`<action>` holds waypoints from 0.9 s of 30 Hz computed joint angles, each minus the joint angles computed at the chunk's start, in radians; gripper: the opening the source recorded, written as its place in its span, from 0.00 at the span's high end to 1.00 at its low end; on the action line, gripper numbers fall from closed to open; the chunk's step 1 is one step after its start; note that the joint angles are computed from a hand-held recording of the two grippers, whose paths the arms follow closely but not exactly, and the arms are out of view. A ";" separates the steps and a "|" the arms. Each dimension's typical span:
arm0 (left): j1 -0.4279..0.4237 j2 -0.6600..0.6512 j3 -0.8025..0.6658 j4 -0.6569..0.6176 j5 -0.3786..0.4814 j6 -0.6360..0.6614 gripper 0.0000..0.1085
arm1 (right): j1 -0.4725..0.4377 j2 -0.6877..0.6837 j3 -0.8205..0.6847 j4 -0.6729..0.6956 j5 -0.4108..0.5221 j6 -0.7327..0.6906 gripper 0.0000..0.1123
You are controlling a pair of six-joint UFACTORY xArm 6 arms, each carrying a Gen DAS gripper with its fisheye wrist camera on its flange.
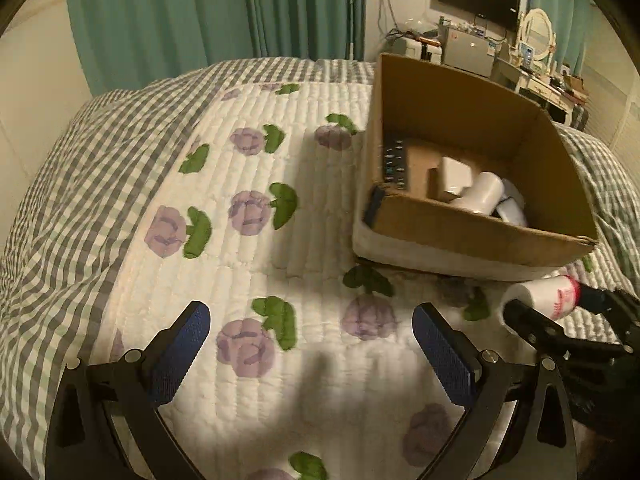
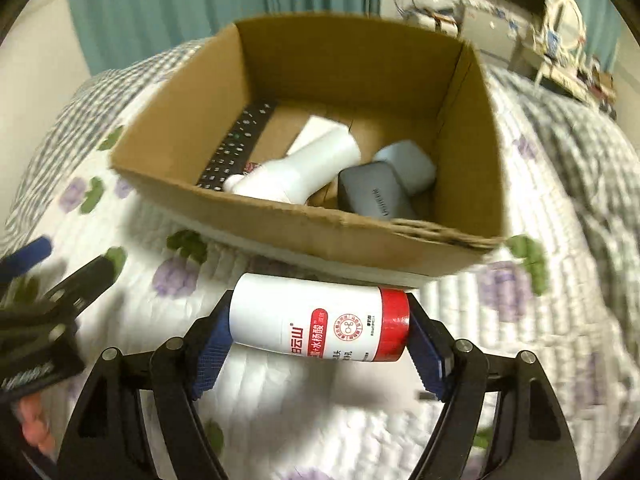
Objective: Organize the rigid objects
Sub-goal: 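Grasp the red-capped spray bottle with right tool while left tool grasps white charger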
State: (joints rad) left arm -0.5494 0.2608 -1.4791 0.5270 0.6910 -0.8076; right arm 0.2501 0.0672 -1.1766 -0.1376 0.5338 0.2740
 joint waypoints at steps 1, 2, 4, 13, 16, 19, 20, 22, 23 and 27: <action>-0.010 0.000 -0.005 0.005 0.002 -0.002 0.05 | -0.006 -0.018 0.006 -0.013 0.011 -0.009 0.30; -0.017 0.002 -0.010 0.008 0.003 -0.002 0.05 | -0.015 -0.049 0.024 -0.039 0.020 -0.011 0.30; -0.040 0.013 -0.029 0.008 0.009 0.001 0.05 | -0.023 -0.093 0.045 -0.066 0.038 -0.004 0.30; -0.133 0.119 -0.148 -0.059 0.041 0.015 0.05 | -0.148 -0.199 0.116 -0.085 0.061 -0.105 0.30; -0.157 0.159 -0.192 -0.111 0.039 0.032 0.05 | -0.175 -0.191 0.107 -0.067 0.071 -0.166 0.30; -0.179 0.205 -0.245 -0.156 0.045 0.063 0.05 | -0.196 -0.188 0.106 -0.079 0.068 -0.200 0.30; -0.186 0.221 -0.262 -0.168 0.050 0.074 0.05 | -0.205 -0.188 0.108 -0.060 0.062 -0.221 0.30; -0.198 0.254 -0.300 -0.189 0.066 0.092 0.05 | -0.213 -0.184 0.108 -0.047 0.058 -0.239 0.30; -0.200 0.265 -0.311 -0.198 0.070 0.098 0.05 | -0.220 -0.183 0.113 -0.048 0.048 -0.245 0.30; -0.205 0.327 -0.385 -0.231 0.102 0.116 0.07 | -0.233 -0.169 0.116 -0.014 0.033 -0.274 0.30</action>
State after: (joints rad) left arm -0.7544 0.5881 -1.8638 0.2963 0.7926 -0.6912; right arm 0.0173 -0.1019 -1.0602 -0.1511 0.5664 0.0003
